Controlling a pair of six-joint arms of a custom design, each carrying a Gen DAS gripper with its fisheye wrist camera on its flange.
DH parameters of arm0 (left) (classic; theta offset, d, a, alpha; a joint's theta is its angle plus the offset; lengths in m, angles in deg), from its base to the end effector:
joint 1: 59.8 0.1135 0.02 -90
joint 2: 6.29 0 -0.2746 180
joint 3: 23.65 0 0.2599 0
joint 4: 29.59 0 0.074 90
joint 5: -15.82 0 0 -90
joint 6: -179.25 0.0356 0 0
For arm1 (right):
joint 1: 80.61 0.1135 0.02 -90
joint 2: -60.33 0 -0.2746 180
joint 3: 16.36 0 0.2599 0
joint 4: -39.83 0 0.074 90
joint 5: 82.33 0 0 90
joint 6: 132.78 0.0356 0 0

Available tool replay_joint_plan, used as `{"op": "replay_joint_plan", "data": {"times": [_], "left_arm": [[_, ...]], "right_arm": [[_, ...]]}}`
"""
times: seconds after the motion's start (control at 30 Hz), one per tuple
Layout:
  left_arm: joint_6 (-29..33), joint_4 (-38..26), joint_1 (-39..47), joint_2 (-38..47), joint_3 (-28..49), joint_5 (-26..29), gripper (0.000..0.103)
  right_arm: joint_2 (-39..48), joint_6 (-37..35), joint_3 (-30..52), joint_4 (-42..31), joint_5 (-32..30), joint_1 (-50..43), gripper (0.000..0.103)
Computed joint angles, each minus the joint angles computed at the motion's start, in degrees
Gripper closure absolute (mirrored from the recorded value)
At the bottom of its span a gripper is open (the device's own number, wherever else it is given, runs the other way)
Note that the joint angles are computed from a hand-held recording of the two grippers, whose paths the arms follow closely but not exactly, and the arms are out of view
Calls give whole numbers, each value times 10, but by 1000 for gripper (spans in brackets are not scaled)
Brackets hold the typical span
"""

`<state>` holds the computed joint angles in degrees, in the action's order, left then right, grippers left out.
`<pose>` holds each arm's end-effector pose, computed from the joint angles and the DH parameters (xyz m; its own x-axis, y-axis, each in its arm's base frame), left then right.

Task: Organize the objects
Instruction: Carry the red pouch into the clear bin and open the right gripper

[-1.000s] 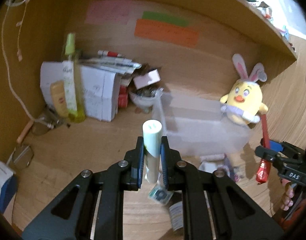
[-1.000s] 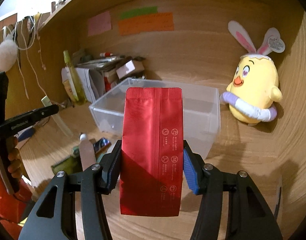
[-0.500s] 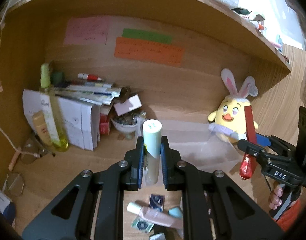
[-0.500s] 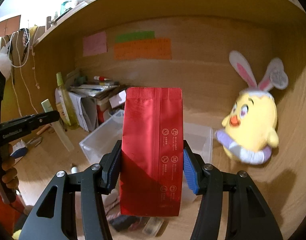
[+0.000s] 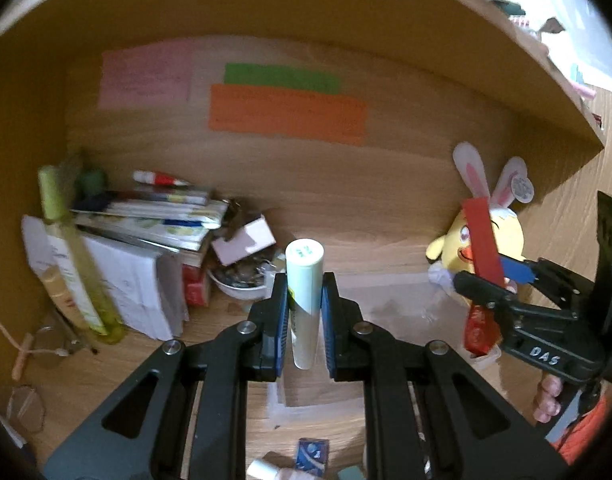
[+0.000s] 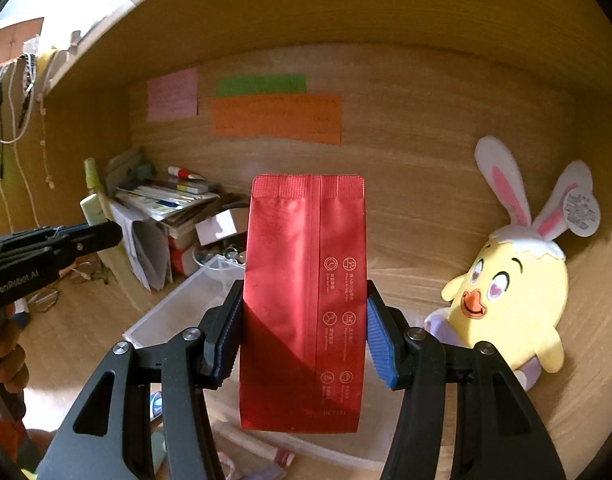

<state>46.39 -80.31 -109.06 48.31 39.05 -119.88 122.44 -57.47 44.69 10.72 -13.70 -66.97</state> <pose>0.1439 -0.1281 0.3070 -0.4501 -0.2054 -0.8690 -0.1646 0.9756 -0.1453 0.2341 0.0702 0.2975 -0.3391 -0.3253 -0.8827 -0.6324 0.7735 -0.0421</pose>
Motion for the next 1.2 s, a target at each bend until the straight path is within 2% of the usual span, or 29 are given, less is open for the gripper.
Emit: {"op": "replay_joint_plan", "data": {"times": [0.23, 0.73, 0.9, 1.07, 1.13, 1.2], "left_arm": [[44, 75, 62, 35, -23, 113, 88], [56, 122, 132, 113, -41, 251, 88], [55, 128, 142, 122, -48, 262, 88], [54, 120, 135, 132, -42, 251, 88], [52, 116, 132, 134, -39, 247, 75], [50, 115, 128, 132, -37, 241, 67]], "right_arm": [[64, -6, 0, 30, 32, 12, 52], [173, -55, 23, 10, 128, 31, 52], [184, -59, 25, 7, 143, 42, 52], [196, -55, 35, -2, 129, 35, 52], [197, -52, 34, 0, 132, 35, 52], [196, -49, 36, -2, 139, 38, 52]]}}
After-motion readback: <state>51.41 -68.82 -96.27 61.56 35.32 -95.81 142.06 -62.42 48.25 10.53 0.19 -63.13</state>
